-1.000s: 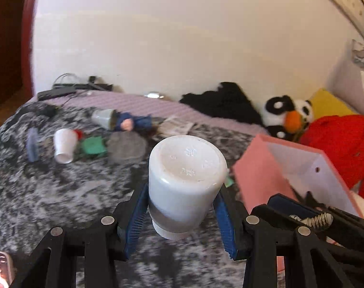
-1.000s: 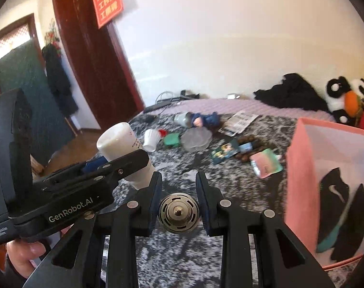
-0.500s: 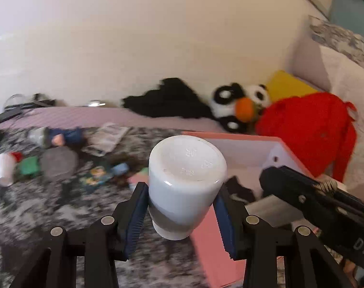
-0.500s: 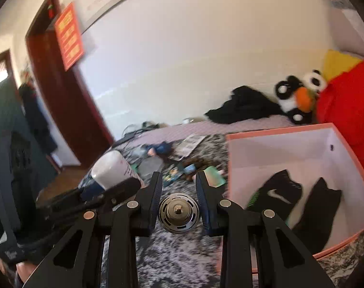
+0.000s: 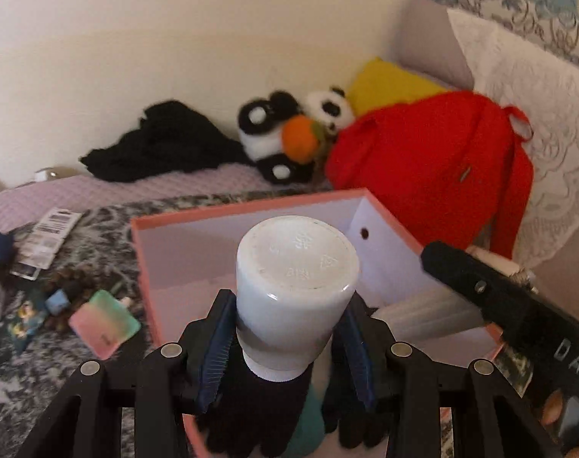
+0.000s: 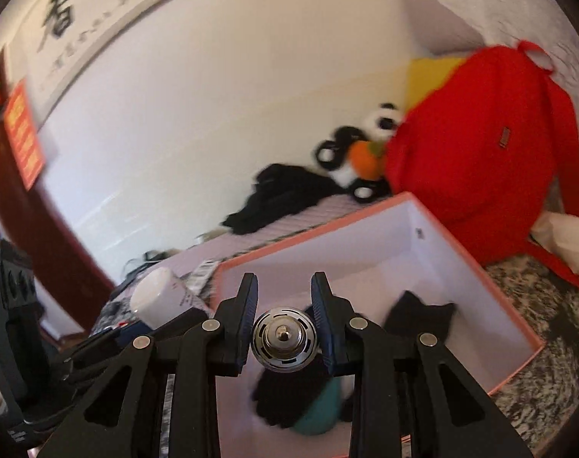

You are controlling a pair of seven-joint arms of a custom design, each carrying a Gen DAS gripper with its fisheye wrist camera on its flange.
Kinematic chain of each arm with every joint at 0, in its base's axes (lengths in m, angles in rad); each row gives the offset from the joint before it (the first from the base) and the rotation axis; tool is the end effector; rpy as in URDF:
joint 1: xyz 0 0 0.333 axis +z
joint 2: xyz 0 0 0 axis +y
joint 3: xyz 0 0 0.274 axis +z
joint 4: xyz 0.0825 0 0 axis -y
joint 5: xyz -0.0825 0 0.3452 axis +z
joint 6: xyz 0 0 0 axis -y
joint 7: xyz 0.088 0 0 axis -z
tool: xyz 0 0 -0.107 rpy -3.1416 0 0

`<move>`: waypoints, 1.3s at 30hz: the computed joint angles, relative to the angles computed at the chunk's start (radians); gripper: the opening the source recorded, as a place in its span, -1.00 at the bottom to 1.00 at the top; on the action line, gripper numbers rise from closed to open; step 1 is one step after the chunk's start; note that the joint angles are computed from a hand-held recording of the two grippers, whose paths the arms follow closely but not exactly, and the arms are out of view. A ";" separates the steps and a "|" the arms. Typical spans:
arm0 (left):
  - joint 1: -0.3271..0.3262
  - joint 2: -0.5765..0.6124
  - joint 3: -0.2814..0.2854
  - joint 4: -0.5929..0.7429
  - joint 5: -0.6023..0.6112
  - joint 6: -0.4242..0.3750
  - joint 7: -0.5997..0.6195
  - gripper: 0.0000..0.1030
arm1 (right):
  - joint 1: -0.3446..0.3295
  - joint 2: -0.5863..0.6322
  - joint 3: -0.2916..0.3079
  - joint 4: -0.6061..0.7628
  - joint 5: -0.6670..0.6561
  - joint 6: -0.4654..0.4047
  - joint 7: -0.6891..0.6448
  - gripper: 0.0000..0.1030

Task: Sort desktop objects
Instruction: 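Open both tools to drop the bottle and bulb into the pink box, then move both tools back over the remaining items on the bed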

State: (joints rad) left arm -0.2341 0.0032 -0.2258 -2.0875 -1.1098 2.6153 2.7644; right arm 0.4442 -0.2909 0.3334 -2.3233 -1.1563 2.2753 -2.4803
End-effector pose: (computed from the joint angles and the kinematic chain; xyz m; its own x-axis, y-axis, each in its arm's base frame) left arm 0.4996 -0.2250 0.4476 -0.7678 -0.6058 0.2085 -0.5209 0.4006 -0.7538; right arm 0.3433 0.3152 0.4642 -0.4616 -0.7998 -0.3839 -0.3097 0.5508 -0.7751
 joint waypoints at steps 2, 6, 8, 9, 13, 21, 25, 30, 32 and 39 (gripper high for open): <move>-0.009 0.035 -0.010 0.016 0.047 0.013 -0.033 -0.10 | -0.006 -0.020 -0.018 -0.035 0.027 0.014 0.000 -0.40; -0.016 0.106 -0.033 0.056 0.168 0.027 -0.131 -0.09 | -0.037 -0.032 -0.041 -0.086 0.060 0.070 0.020 -0.39; -0.007 0.132 -0.038 0.082 0.228 -0.010 -0.182 -0.06 | -0.053 -0.030 -0.046 -0.101 0.077 0.087 0.032 -0.37; 0.000 0.135 -0.043 0.086 0.233 -0.017 -0.193 0.14 | -0.056 -0.027 -0.042 -0.099 0.102 0.066 0.031 -0.21; 0.027 0.113 -0.061 0.078 0.159 0.015 -0.167 0.79 | -0.059 -0.027 -0.002 -0.084 0.145 -0.078 0.084 0.86; 0.069 -0.005 0.012 0.059 0.004 -0.071 -0.105 0.81 | 0.004 0.023 0.047 0.035 0.096 -0.327 0.056 0.85; 0.094 -0.069 0.068 0.003 -0.024 -0.092 -0.083 0.86 | 0.055 0.108 0.051 0.143 0.040 -0.419 0.018 0.85; 0.135 -0.116 0.131 -0.077 -0.023 -0.076 -0.051 0.86 | 0.142 0.263 0.049 0.328 -0.051 -0.517 -0.043 0.88; 0.155 -0.117 0.151 -0.099 -0.015 -0.063 -0.046 0.86 | 0.175 0.336 0.035 0.410 -0.087 -0.510 -0.068 0.89; 0.237 -0.043 0.186 -0.100 -0.002 -0.038 -0.016 0.86 | 0.291 0.657 -0.032 0.783 -0.160 -0.435 -0.245 0.91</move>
